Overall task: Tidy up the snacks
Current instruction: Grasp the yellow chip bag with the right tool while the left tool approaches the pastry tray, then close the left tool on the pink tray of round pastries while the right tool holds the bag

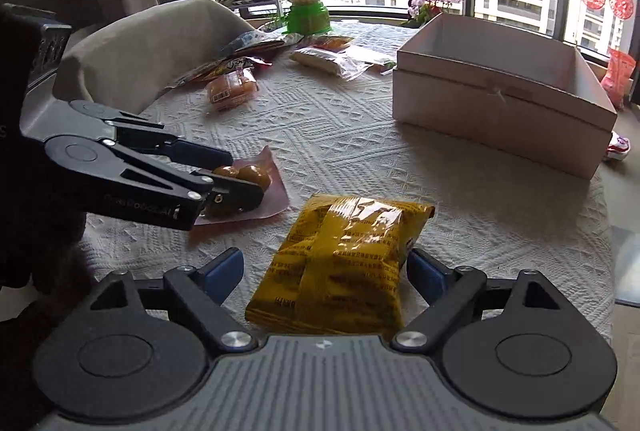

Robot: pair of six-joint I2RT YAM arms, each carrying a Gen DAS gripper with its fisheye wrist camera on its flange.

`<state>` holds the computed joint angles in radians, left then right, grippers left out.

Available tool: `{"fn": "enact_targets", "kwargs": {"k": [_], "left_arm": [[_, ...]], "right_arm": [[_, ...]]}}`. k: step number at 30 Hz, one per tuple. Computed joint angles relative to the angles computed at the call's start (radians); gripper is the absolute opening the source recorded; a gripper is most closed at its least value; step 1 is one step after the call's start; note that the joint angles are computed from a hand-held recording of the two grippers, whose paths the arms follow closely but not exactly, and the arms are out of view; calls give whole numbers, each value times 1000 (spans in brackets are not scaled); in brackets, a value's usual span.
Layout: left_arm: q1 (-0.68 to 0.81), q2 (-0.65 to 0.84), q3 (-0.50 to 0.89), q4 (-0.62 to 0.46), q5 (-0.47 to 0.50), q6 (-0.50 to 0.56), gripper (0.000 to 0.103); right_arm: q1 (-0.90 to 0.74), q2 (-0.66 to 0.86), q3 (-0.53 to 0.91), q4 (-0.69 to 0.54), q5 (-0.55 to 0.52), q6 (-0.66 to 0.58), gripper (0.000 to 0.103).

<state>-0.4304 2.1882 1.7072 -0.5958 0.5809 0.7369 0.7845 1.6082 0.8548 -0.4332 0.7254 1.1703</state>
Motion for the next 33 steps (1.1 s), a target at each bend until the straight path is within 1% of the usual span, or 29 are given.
{"fn": "enact_targets", "kwargs": {"k": [3, 4, 5, 6, 7, 9, 11, 14, 17, 21, 25, 27, 29, 31, 33], "left_arm": [[-12, -21, -31, 24, -30, 15, 57], [-14, -26, -36, 25, -37, 20, 57], [-15, -27, -36, 20, -41, 24, 57], [-14, -28, -35, 12, -42, 29, 57], [-13, -28, -32, 3, -43, 34, 57], [-10, -27, -24, -16, -40, 46, 57], [-5, -26, -20, -32, -34, 63, 57], [7, -31, -28, -42, -14, 116, 57], [31, -39, -71, -7, 45, 196, 57], [63, -16, -66, -11, 123, 235, 58], [60, -23, -57, -41, 102, 265, 58], [59, -23, -40, -82, 89, 287, 58], [66, -17, -27, -118, 98, 322, 58], [77, -21, -48, -99, 122, 347, 58], [87, -50, -119, -18, 145, 322, 55]], "right_arm": [[-60, 27, 19, -24, -25, 20, 89], [-61, 39, 36, -45, -15, 24, 88], [-60, 54, 56, -70, -11, 18, 83], [-54, 62, 72, -86, -10, 2, 72], [-45, 69, 86, -104, -6, -7, 68], [-16, 76, 107, -149, 9, -3, 67], [1, 65, 102, -162, 11, 6, 67], [19, 54, 95, -206, 22, 49, 67], [27, 37, 73, -224, 21, 85, 67], [34, 22, 42, -203, 23, 104, 70], [38, 30, 47, -207, 30, 108, 70], [42, 33, 48, -208, 33, 109, 69], [48, 31, 47, -211, 35, 112, 69], [57, 26, 43, -214, 39, 119, 68], [63, 19, 41, -218, 41, 125, 68]]}}
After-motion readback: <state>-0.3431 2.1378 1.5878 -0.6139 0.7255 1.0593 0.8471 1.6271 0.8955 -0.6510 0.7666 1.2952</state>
